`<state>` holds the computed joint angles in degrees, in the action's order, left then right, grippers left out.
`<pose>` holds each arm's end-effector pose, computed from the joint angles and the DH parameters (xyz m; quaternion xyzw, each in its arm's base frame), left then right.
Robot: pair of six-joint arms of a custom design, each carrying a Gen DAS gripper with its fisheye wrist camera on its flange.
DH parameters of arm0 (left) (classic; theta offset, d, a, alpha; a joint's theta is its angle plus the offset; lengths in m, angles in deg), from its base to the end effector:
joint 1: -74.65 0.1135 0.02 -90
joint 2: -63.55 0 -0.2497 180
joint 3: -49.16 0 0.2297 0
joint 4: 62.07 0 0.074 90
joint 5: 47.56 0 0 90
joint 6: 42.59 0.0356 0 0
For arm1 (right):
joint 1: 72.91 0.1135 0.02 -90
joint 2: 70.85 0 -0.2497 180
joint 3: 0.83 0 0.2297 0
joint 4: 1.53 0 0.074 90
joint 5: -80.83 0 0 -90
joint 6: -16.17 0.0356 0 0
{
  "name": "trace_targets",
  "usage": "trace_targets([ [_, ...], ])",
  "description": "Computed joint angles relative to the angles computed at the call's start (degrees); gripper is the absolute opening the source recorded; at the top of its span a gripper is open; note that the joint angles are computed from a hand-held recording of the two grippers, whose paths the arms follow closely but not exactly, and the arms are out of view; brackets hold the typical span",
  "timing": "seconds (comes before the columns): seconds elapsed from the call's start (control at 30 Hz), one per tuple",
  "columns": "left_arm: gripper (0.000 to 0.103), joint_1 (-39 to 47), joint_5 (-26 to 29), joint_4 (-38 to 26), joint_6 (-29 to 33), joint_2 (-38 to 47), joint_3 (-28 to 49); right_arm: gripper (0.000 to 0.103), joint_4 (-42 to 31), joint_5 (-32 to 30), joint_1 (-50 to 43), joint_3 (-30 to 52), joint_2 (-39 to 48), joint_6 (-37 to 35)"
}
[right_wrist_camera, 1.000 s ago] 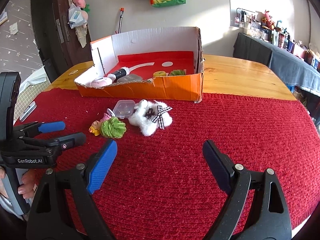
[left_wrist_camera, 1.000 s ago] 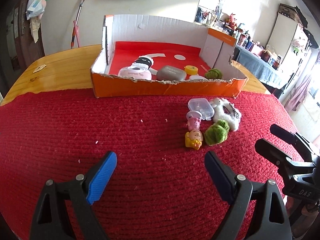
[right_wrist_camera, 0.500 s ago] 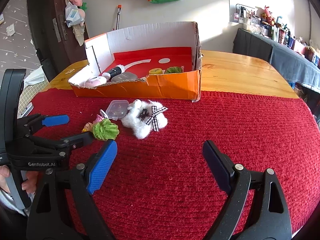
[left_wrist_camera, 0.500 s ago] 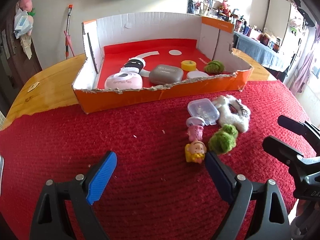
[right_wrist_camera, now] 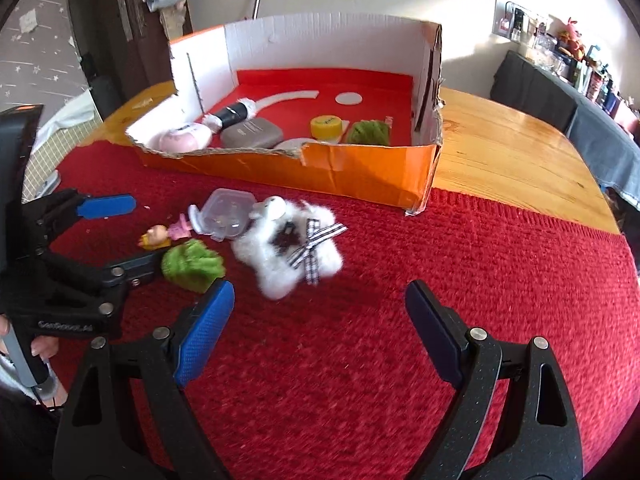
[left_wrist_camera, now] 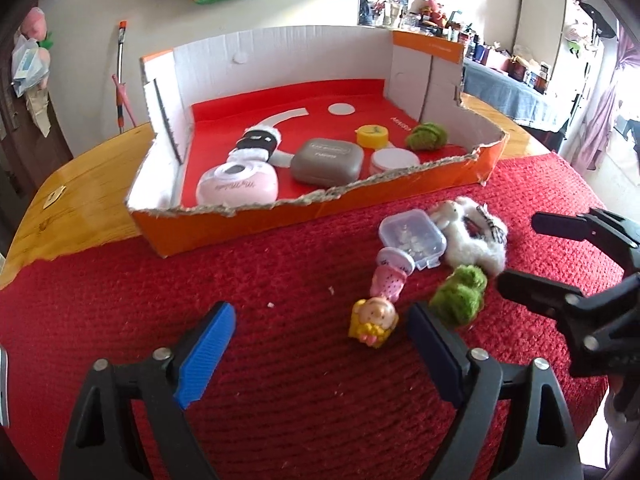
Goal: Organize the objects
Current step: 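Grasp the pink figurine with the left tool while the right tool grasps the white plush bunny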
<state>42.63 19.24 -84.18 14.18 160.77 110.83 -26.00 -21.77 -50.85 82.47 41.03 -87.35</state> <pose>0.2579 -0.1447 0.1375 -0.0659 0.9402 0.0156 0.3339 0.3494 0.1500 0.1484 -0.3211 0.8870 0.1272 0.3064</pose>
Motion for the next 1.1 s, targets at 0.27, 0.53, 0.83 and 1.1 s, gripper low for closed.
trace_targets([
  [0.27,0.070,0.90,2.70,3.37,3.44,0.76,0.33,0.088,-3.35,0.80,0.61,6.15,4.69,-2.61],
  [0.53,0.048,1.05,4.52,4.32,4.82,0.96,0.79,0.070,-3.20,2.26,2.58,7.83,5.97,-4.48],
  [0.83,0.022,0.68,8.06,8.55,5.64,-0.71,-2.27,0.038,-0.96,-0.02,3.75,4.81,4.24,-6.73],
  [1.1,0.022,-1.04,4.60,7.62,3.18,-5.56,-4.98,0.038,1.18,-2.80,2.68,0.01,-0.22,-4.56],
])
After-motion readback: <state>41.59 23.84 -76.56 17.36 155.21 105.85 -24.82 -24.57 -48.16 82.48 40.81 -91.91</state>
